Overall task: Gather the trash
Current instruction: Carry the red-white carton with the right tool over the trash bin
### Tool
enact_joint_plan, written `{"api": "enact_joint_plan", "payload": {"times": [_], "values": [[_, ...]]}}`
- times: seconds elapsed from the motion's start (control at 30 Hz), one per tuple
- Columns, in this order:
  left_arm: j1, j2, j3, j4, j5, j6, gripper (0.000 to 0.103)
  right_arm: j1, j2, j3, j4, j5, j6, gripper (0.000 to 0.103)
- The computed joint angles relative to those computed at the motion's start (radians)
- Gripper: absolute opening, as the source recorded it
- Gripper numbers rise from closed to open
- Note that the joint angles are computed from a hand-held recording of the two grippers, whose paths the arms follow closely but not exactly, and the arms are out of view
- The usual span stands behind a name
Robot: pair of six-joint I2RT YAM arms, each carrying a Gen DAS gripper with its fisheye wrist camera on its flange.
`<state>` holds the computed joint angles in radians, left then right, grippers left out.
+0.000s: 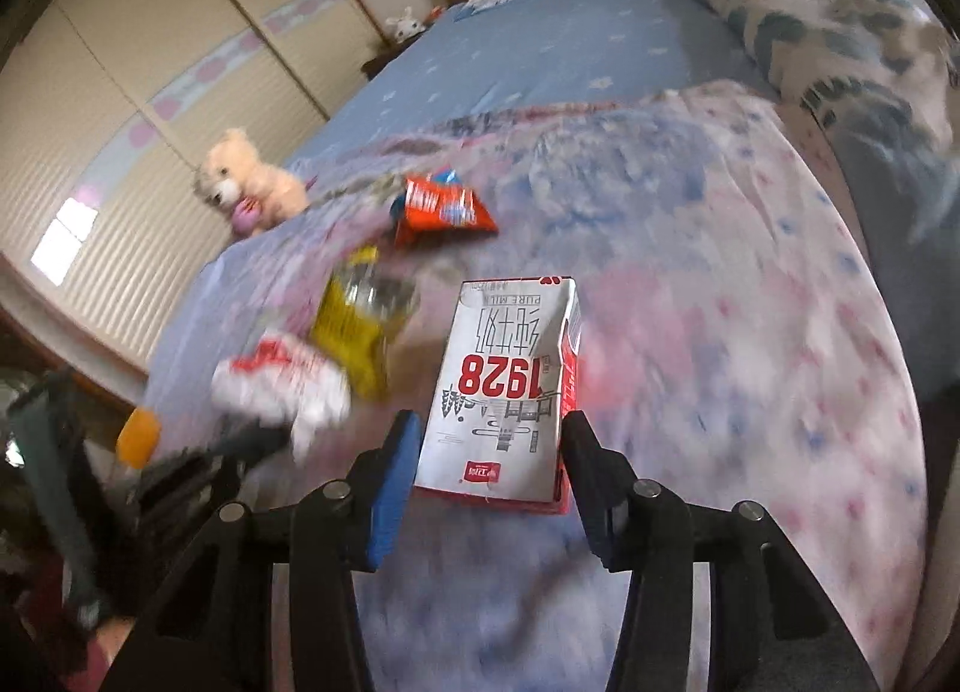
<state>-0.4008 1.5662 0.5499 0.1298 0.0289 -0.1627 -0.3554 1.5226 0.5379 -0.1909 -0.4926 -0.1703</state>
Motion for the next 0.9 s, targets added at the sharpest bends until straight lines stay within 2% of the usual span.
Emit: {"api": "enact_joint_plan", "payload": {"times": [0.1,0.2,0.27,0.3,0.33,0.4,0.47,0.57,0.6,0.73,0.9], "values": [[-0.011,-0.06,-0.043,-0.018,0.015,-0.015,0.005,-0.088,-0.072,-0.026,-0.127,-0.023,-0.132,0.049],[-0.038,-0.1,-0.08,-0.028,0.008,-0.038,0.005,-0.121,-0.127,-0.076,-0.12,0.003,-0.151,0.051],[-0.056,-0.121,-0.101,-0.028,-0.004,-0.051,0.005,-0.106,-0.175,-0.134,-0.054,0.023,-0.088,0.054],[-0.063,-0.128,-0.108,-0.029,-0.008,-0.056,0.005,-0.086,-0.197,-0.168,-0.005,0.034,-0.046,0.058],[-0.071,-0.137,-0.117,-0.03,-0.013,-0.061,0.005,-0.064,-0.215,-0.202,0.048,0.043,-0.006,0.068],[-0.079,-0.15,-0.127,-0.03,-0.02,-0.066,0.005,-0.014,-0.235,-0.256,0.152,0.08,0.054,0.074],[-0.084,-0.161,-0.136,-0.033,-0.02,-0.072,0.005,0.07,-0.238,-0.31,0.276,0.174,0.109,0.074],[-0.087,-0.181,-0.148,-0.035,-0.017,-0.079,0.005,0.106,-0.216,-0.336,0.355,0.24,0.141,0.067],[-0.089,-0.185,-0.149,-0.035,-0.017,-0.081,0.005,0.092,-0.231,-0.337,0.345,0.234,0.139,0.056],[-0.123,-0.213,-0.157,-0.046,-0.033,-0.098,0.005,0.008,-0.27,-0.338,0.287,0.171,0.085,0.055],[-0.18,-0.231,-0.157,-0.061,-0.044,-0.125,0.004,-0.1,-0.422,-0.362,0.135,0.069,0.0,0.055]]}}
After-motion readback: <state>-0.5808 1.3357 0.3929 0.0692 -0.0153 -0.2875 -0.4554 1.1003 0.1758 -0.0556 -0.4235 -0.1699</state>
